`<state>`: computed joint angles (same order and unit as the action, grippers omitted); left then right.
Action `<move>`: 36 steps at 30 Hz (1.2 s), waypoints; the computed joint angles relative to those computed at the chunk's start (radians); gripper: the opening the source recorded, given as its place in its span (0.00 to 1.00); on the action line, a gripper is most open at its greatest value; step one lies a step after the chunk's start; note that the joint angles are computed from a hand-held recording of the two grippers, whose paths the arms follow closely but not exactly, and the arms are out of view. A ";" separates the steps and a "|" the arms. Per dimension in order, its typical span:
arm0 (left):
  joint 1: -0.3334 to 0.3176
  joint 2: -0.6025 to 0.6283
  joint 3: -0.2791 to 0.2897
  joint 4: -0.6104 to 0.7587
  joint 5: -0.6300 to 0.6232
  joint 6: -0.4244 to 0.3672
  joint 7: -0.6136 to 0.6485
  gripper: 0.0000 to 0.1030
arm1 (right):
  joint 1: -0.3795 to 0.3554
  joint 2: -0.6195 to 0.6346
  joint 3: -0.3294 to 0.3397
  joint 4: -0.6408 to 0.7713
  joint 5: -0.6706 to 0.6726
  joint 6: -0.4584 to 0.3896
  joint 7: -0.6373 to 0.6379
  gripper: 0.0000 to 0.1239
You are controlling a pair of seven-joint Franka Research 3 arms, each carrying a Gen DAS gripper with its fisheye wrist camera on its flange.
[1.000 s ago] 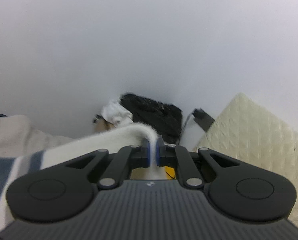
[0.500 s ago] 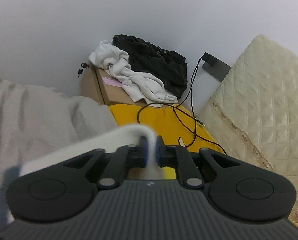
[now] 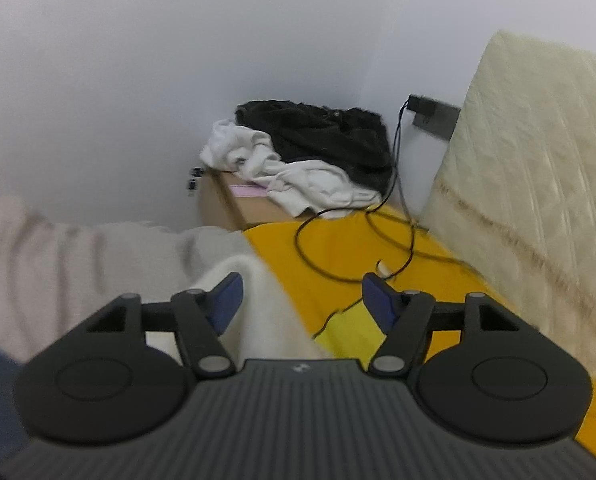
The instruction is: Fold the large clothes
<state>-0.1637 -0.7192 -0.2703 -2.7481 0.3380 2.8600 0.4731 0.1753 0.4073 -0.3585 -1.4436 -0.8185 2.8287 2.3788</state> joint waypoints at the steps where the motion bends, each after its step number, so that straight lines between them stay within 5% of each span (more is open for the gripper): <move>1: -0.022 -0.014 0.014 -0.008 -0.012 -0.001 0.005 0.66 | 0.016 -0.037 -0.011 -0.044 -0.024 0.008 0.023 0.55; 7: -0.114 -0.128 0.013 -0.054 -0.037 -0.015 0.047 0.66 | 0.014 -0.336 0.033 -0.387 -0.191 0.135 0.137 0.55; 13: -0.184 -0.263 -0.015 -0.079 -0.061 -0.074 0.038 0.66 | 0.033 -0.650 0.092 -0.744 0.112 0.171 -0.086 0.54; 17: -0.210 -0.333 -0.064 -0.062 -0.049 -0.181 0.031 0.66 | -0.010 -0.830 0.141 -0.923 0.093 0.261 -0.143 0.54; 24: -0.290 -0.388 -0.099 -0.047 -0.056 -0.246 -0.014 0.66 | 0.052 -1.095 0.121 -1.143 0.179 0.252 -0.298 0.54; 30: -0.329 -0.390 -0.129 -0.034 -0.044 -0.280 -0.038 0.66 | 0.176 -1.319 0.043 -1.287 0.362 0.139 -0.338 0.54; 36: -0.352 -0.347 -0.149 -0.002 -0.033 -0.315 -0.047 0.66 | 0.143 -1.486 0.077 -1.429 0.460 0.074 -0.359 0.54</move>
